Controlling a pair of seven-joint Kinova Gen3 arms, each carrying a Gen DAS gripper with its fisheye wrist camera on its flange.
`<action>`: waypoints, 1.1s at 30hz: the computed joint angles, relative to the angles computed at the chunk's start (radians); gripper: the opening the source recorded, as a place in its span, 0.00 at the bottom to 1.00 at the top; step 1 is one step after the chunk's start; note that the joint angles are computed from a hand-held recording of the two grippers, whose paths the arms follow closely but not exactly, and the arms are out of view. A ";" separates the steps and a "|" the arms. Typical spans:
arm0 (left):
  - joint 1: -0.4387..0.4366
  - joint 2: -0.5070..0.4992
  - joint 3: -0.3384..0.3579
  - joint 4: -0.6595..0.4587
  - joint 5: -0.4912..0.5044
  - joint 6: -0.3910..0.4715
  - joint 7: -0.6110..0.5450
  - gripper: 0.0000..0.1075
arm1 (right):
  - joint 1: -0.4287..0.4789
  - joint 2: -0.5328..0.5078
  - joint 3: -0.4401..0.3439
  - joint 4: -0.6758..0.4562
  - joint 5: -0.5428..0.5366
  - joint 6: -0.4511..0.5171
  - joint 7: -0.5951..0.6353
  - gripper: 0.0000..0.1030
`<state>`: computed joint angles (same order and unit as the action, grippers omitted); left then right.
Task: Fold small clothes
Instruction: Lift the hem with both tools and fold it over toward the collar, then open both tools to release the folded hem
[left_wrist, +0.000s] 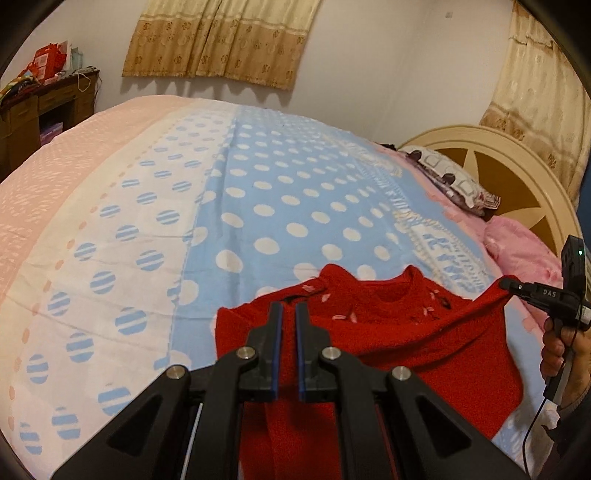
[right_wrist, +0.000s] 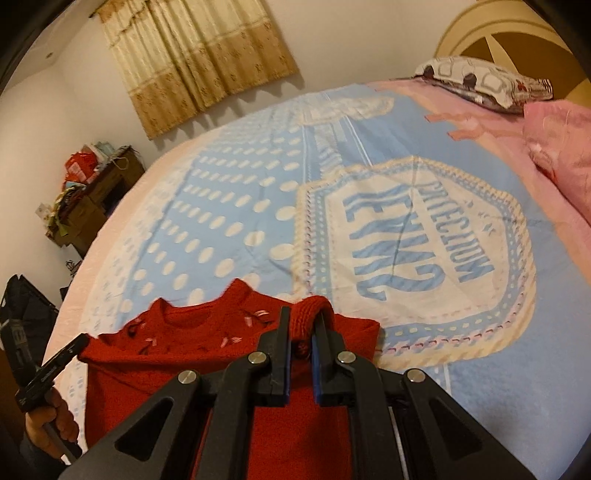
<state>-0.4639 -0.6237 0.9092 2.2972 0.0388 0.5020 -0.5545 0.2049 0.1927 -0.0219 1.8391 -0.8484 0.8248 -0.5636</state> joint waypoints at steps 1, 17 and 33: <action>-0.005 0.006 0.002 0.003 -0.003 -0.006 -0.001 0.06 | -0.009 0.011 0.000 -0.007 0.009 -0.008 -0.017 0.07; -0.102 -0.075 0.055 -0.032 -0.035 0.140 -0.003 0.26 | 0.071 0.030 -0.120 -0.015 -0.016 -0.042 0.071 0.70; -0.479 -0.153 0.350 -0.206 0.067 0.416 -0.205 0.67 | -0.353 0.054 0.112 0.002 0.274 -0.213 -0.264 0.70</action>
<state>-0.9428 -0.7765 1.2588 2.0907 0.1060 0.9177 -0.7593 -0.1478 0.2468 0.0896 1.8410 -0.5745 0.6120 -0.8273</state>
